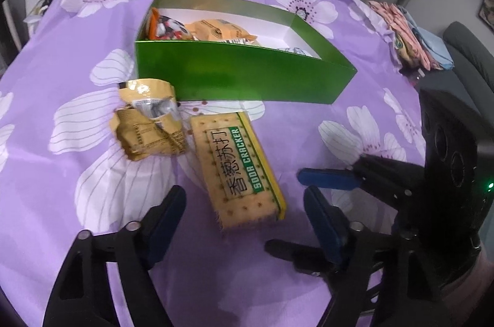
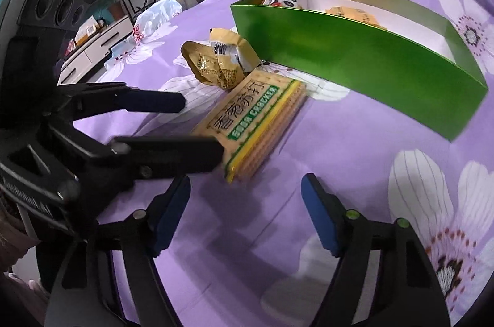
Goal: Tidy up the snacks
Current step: 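Grasp the green-labelled soda cracker pack with the right tool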
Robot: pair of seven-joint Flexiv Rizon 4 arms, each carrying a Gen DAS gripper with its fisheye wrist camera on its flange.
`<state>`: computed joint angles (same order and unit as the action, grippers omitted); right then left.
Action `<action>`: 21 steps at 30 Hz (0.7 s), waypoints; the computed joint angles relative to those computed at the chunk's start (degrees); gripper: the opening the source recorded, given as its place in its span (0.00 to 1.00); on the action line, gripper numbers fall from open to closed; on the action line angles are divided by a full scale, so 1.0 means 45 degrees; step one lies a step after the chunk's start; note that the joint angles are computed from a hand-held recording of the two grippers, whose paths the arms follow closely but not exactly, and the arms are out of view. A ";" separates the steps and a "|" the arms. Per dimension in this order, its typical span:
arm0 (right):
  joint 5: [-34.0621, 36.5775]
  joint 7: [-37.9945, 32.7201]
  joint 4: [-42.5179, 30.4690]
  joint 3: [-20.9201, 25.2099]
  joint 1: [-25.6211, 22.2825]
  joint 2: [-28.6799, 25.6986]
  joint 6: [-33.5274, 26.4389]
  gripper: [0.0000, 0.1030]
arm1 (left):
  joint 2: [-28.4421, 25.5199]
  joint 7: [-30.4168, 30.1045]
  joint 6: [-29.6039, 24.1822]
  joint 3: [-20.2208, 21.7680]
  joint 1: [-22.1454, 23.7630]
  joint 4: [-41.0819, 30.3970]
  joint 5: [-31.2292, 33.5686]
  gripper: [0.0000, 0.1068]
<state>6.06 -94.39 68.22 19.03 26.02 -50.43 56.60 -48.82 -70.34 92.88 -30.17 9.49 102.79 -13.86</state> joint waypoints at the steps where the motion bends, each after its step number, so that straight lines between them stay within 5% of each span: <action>1: -0.0034 -0.0091 -0.0249 0.0043 -0.0013 -0.0139 -0.0163 0.72 | -0.0094 0.0073 -0.0193 -0.0046 0.0021 -0.0129 -0.0001 0.65; 6: -0.0096 -0.0537 -0.1206 0.0060 0.0078 -0.0657 -0.0858 0.69 | -0.0417 0.0327 -0.0590 -0.0390 0.0260 -0.0348 -0.0318 0.42; 21: -0.0042 -0.0186 -0.0434 -0.0326 0.0360 -0.0126 -0.0030 0.60 | -0.0287 0.0575 -0.0153 -0.1240 0.0887 0.0294 -0.0232 0.40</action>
<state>5.88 -95.23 66.26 17.56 27.64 -50.99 56.46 -50.11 -67.75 92.19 -35.75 13.48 104.12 -14.90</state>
